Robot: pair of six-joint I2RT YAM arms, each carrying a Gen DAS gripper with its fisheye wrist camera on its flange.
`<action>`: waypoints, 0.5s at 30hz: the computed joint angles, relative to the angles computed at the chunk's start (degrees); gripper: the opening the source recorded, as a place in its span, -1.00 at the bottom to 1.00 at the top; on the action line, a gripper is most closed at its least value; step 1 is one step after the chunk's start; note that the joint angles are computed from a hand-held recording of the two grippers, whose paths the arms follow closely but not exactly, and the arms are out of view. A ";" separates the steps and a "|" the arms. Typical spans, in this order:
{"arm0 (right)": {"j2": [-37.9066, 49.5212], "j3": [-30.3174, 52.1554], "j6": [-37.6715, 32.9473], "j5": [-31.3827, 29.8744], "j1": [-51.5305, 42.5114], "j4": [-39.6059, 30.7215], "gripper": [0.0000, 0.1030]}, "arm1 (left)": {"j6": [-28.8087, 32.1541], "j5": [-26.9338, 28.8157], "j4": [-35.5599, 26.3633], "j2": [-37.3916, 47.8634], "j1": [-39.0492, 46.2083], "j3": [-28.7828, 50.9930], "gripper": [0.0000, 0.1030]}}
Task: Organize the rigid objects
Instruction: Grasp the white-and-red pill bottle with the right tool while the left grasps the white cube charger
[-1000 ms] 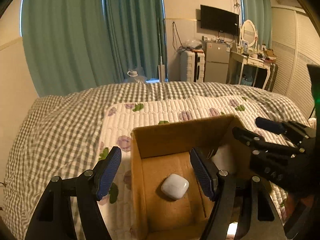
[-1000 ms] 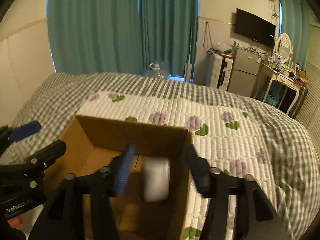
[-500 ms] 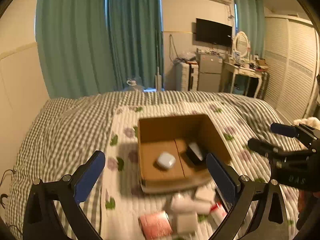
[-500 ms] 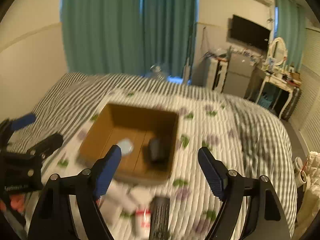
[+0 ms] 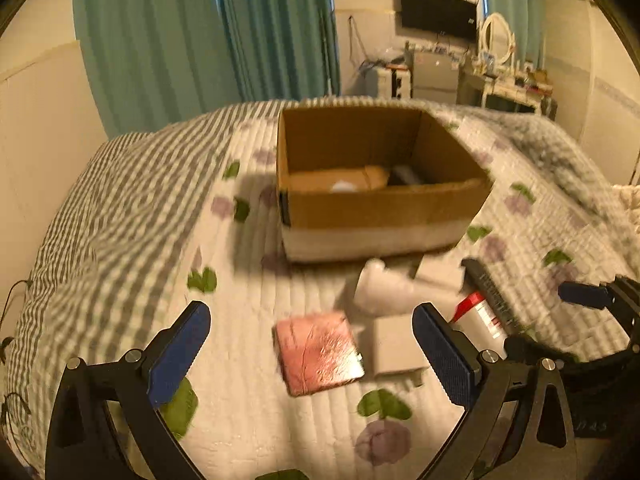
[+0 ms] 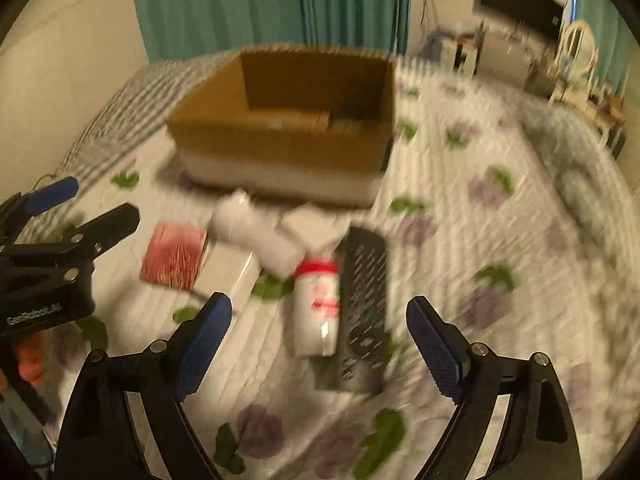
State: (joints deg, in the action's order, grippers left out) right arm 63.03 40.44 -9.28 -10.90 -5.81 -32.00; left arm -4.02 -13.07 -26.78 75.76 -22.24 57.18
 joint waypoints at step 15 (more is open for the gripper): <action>17.17 2.65 1.80 5.17 6.30 5.39 0.17 | -1.30 3.98 0.65 4.70 1.19 -2.10 1.00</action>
State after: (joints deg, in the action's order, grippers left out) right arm 80.20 43.09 -7.47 -5.73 0.49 -26.60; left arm -5.33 -9.09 -26.14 80.45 -21.05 55.08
